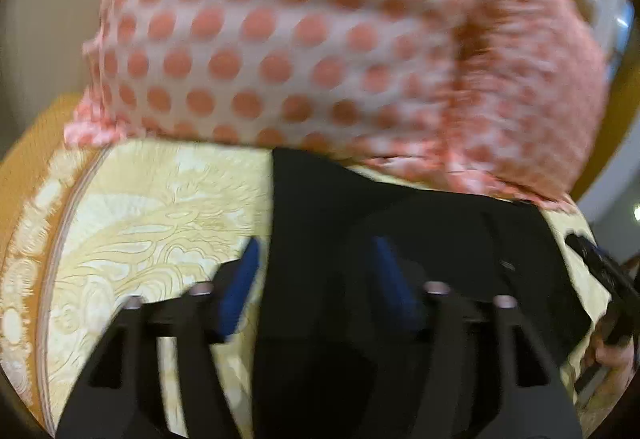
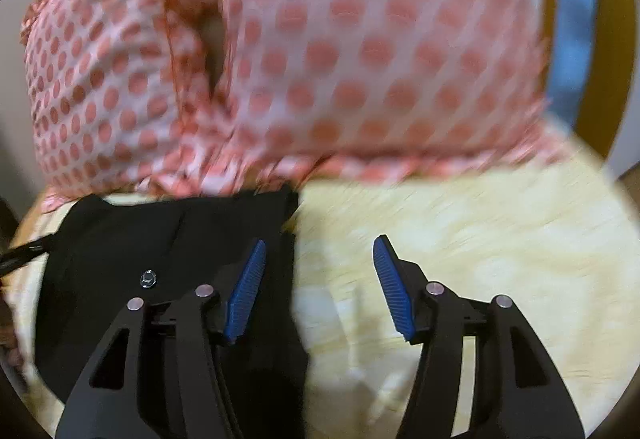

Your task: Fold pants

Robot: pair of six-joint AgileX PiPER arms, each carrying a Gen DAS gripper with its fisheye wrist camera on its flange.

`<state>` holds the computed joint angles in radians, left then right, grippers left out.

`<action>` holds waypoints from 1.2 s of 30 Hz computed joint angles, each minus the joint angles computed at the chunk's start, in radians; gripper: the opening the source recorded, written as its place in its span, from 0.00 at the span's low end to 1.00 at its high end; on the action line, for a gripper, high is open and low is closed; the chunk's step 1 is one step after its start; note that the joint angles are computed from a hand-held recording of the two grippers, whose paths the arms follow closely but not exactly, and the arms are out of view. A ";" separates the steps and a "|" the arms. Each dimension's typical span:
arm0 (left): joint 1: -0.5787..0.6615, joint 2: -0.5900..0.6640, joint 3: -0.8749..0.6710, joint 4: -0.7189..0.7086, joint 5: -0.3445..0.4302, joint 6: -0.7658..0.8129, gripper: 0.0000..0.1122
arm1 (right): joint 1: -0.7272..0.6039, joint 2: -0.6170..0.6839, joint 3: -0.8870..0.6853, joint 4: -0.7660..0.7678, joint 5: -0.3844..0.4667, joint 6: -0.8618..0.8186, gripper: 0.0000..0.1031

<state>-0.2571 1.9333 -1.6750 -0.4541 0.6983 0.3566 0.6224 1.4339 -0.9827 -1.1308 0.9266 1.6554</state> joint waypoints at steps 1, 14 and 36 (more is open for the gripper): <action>-0.004 -0.049 0.061 -0.045 -0.019 0.056 0.76 | 0.047 -0.017 0.010 -0.013 -0.004 -0.015 0.57; -0.138 -0.091 0.233 0.060 0.020 0.030 0.86 | 0.153 0.193 -0.129 0.230 0.030 -0.283 0.72; -0.136 -0.716 0.959 0.394 -0.242 -0.272 0.90 | 0.671 0.223 0.007 0.164 0.280 0.341 0.91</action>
<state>-0.3935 1.2170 -0.7161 -0.0600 0.4567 0.0843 1.2932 1.6567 -0.9757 -0.9665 1.2071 1.9963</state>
